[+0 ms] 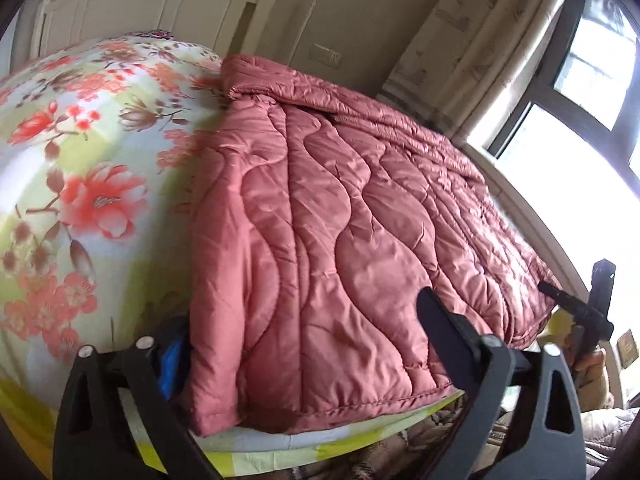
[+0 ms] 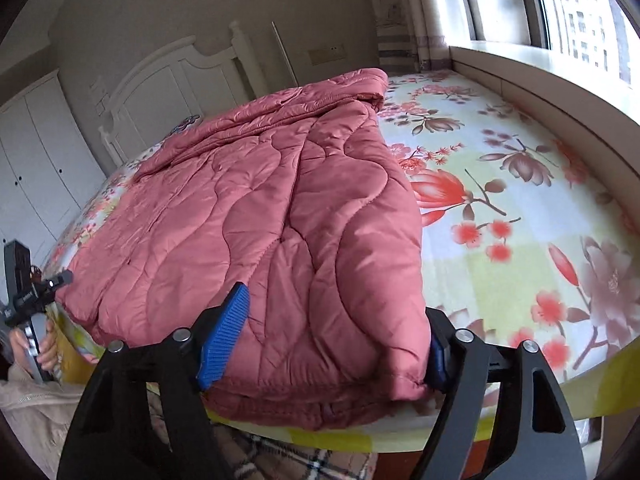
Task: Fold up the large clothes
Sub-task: 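Grasp the folded coat edge with both grippers and lift it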
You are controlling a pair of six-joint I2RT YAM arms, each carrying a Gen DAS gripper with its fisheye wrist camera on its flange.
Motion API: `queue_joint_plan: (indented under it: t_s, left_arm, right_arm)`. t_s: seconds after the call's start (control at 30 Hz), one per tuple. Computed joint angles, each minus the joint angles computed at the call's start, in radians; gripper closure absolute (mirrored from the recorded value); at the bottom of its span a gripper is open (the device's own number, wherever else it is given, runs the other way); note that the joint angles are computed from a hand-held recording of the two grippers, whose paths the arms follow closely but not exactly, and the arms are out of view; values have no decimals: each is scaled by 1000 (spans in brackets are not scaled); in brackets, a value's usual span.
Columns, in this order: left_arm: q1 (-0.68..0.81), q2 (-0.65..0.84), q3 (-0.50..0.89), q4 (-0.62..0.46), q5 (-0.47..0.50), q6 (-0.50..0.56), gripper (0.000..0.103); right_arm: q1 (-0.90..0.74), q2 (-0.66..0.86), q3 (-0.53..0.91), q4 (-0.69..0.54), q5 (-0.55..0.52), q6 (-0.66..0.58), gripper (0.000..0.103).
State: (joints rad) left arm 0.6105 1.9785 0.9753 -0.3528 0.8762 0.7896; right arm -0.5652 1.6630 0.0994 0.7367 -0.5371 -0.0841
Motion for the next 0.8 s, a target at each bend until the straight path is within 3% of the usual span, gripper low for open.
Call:
queue_joint_plan:
  t_s: [0.2,0.3,0.43,0.67,0.7,0.73,0.8]
  left_arm:
    - [55,9,5,39,5,-52,10]
    - [16,0,11,-46,6,-4,21]
    - [-33,-70,-108,135,-29,-104,22]
    - [22,5,-3,28,34,-101,23]
    - [22,11,9,10,38,-96,32]
    - [18,29,35,-31,44,-75,72]
    - [0,88,110,-117,35,-65,84]
  right_arm:
    - [-88,13,20,-35,-61,-19,32]
    - [-24,-6,12,-28,-2,7,39]
    - [85,-16,-17,37,89,39,41]
    - [-35,50,-2,60,-33,39,42]
    - [-24,58,-5,80,-25,49,49]
    - [-17,66,-4,91,-25,53,71]
    - [-8,119,9,126,-48,85,80]
